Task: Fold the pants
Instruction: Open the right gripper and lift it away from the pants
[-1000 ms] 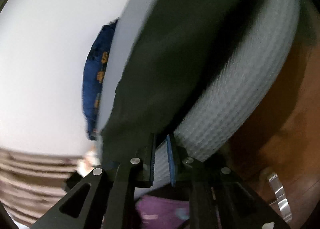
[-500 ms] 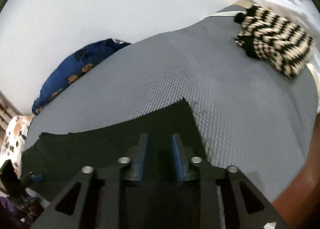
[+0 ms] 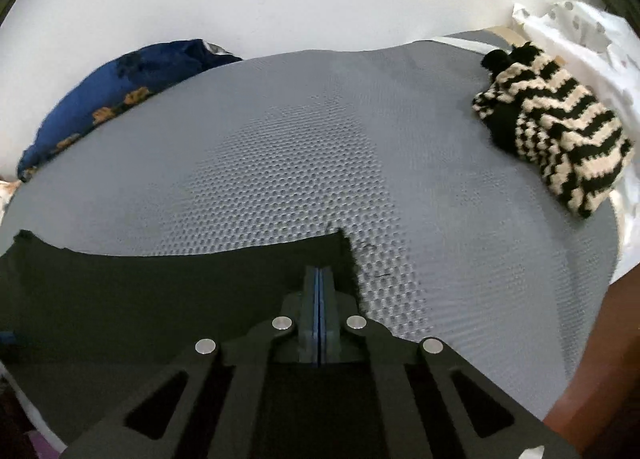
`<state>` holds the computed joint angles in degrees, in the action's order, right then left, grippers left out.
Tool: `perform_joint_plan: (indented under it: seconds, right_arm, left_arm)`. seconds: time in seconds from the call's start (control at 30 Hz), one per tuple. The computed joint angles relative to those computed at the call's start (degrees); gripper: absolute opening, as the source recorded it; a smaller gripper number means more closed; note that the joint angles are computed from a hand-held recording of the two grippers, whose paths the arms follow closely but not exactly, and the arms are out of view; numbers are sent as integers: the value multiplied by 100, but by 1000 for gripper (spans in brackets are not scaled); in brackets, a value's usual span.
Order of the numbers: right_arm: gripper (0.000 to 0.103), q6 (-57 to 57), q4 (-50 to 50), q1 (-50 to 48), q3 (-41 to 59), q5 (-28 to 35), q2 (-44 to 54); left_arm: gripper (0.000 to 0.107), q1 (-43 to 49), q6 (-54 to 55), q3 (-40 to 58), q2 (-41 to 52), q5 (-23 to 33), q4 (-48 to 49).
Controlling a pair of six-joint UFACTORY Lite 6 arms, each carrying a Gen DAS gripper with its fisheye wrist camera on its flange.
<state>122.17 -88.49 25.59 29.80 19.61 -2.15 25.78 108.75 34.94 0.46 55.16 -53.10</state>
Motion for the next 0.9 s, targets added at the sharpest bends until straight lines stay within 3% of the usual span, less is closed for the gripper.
perform_joint_plan:
  seconds: [0.1,0.2,0.27,0.3,0.33,0.37,0.43,0.5,0.6,0.67,0.83,0.9]
  right_arm:
    - [0,-211,221,-128,-89,123,-156]
    - [0,933,-999,-651,-459,-537,-626]
    - [5,1211,-1285,-770,-577,-712,-883]
    - [12,1338,-1443,-786,-606,-743,-937]
    - [28,1406,-1594,-783,-590,-829,-910]
    - [33,1239,-1506,-737,-507,-852,-789]
    - [36,552,-958,-549,-248,-869,-330]
    - [37,712,-1086,-273,-233,-618,-211]
    - [7,636,-895,-49,-373,-122,-356]
    - [5,1012,-1197,-96,-509,-152,-501]
    - [0,10,29,432,-167,912,-95]
    - [0,-42,57,148,-160,845,47]
  left_arm:
    - [90,1,-20,27,37,6,-10]
    - [90,13,-21,28,41,9,-13]
    - [90,14,-43,32,55,11,-22]
    - [90,15,-48,54,84,17,-29]
    - [90,13,-51,62,102,19,-43]
    - [90,4,-47,68,115,9,-55]
    - [90,-4,-29,69,119,-6,-66]
    - [90,-15,-30,66,110,-20,-72]
    - [90,-34,-65,65,105,-29,-85]
    - [90,-40,-82,64,87,-33,-76]
    - [90,-66,-149,69,47,-28,-62]
    - [90,-44,-95,55,48,-16,-82]
